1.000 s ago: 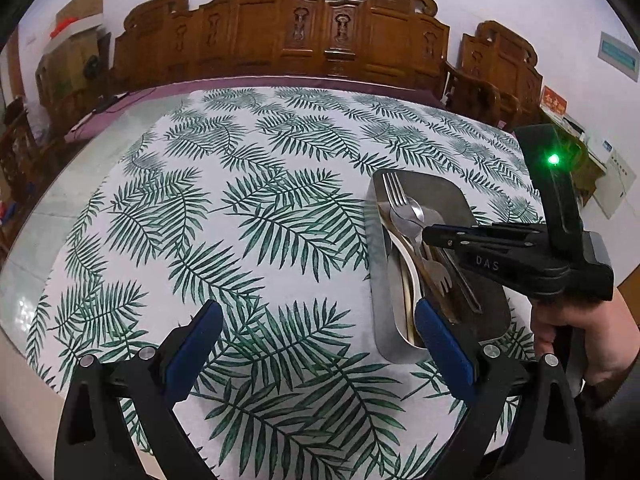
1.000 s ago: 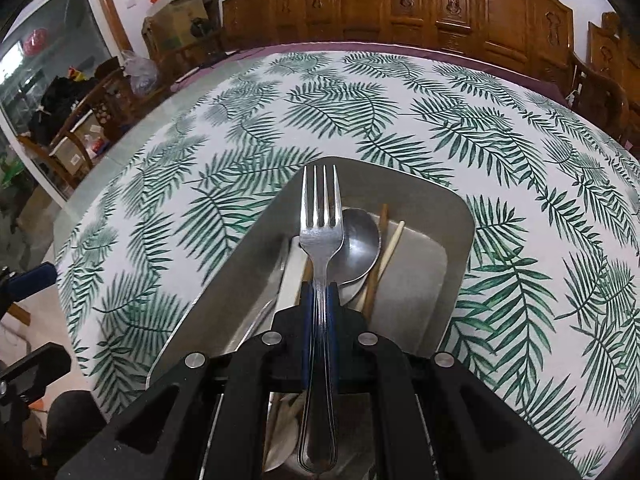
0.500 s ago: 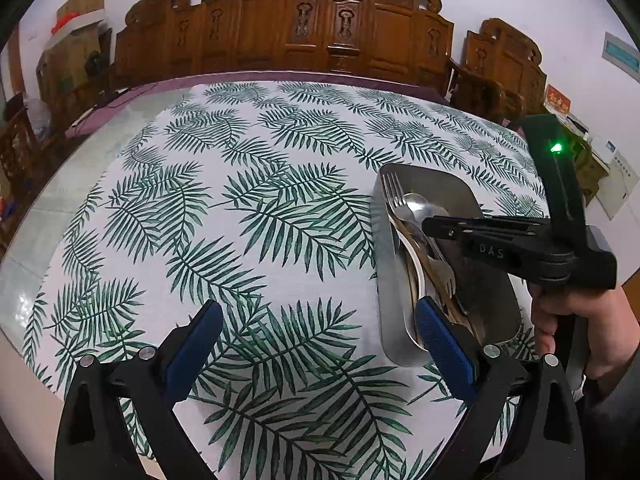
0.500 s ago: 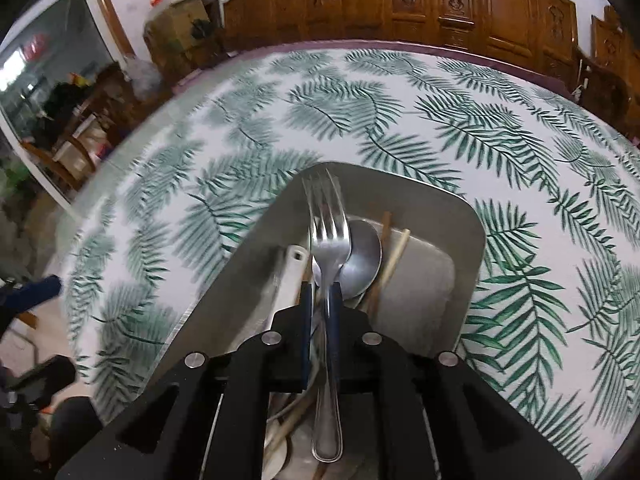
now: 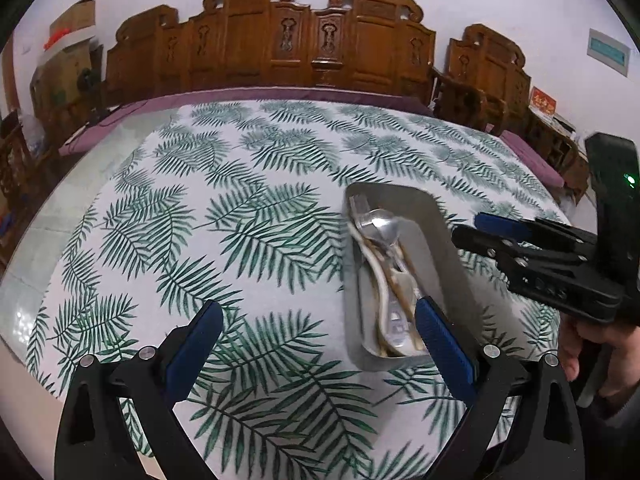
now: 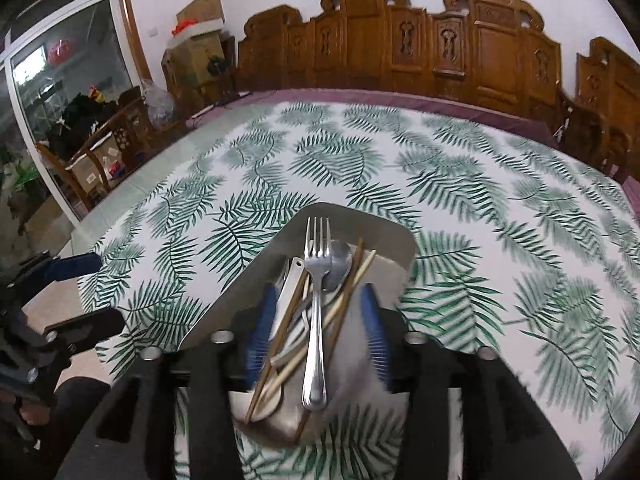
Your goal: Organize utensils
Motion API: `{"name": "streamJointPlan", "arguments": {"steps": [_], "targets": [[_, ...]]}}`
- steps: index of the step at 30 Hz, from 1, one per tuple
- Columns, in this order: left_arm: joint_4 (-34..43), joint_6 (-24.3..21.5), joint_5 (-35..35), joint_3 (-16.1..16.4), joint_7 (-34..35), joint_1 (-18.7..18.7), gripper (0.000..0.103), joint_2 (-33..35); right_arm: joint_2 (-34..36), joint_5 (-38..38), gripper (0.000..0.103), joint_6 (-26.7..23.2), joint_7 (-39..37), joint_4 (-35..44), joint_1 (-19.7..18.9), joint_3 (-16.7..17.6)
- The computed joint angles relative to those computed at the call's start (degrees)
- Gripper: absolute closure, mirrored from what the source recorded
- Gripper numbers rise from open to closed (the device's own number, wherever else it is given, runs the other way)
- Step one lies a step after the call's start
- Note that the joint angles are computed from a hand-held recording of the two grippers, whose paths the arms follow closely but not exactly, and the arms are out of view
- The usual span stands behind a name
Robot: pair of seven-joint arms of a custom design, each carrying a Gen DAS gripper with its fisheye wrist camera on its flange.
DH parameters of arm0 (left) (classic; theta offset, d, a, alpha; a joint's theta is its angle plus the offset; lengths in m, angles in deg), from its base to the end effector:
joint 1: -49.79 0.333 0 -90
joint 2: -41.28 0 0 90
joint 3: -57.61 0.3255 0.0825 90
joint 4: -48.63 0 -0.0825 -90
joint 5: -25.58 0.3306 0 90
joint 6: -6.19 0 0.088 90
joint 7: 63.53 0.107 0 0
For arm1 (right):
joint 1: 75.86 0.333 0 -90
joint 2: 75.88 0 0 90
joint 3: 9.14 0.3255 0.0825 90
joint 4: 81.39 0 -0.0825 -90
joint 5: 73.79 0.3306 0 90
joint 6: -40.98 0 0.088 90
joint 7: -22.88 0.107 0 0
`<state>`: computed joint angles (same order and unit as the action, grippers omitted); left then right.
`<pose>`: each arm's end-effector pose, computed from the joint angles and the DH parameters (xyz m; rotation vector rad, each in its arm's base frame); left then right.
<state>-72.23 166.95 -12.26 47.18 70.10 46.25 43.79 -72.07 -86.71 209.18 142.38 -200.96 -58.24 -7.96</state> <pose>0.5386 -0.1023 0.5018 -1.4188 2.2516 -0.9359 0.5278 0.1946 0.5241 -1.7185 1.6937 -0.5054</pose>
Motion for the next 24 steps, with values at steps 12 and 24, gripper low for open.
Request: {"name": "streamJointPlan", "arguments": {"steps": [12, 24], "targets": [[-6.6, 2.7, -3.9, 2.0, 3.7, -6.4, 0.008, -8.0, -17.0, -20.1, 0.003, -1.4, 22.1, -13.2, -10.9, 8.3], [-12.1, 1.5, -3.2, 6.8, 2.4, -13.6, 0.008, -15.2, -31.9, -13.9, 0.003, -6.6, 23.4, -22.6, -19.0, 17.5]]}}
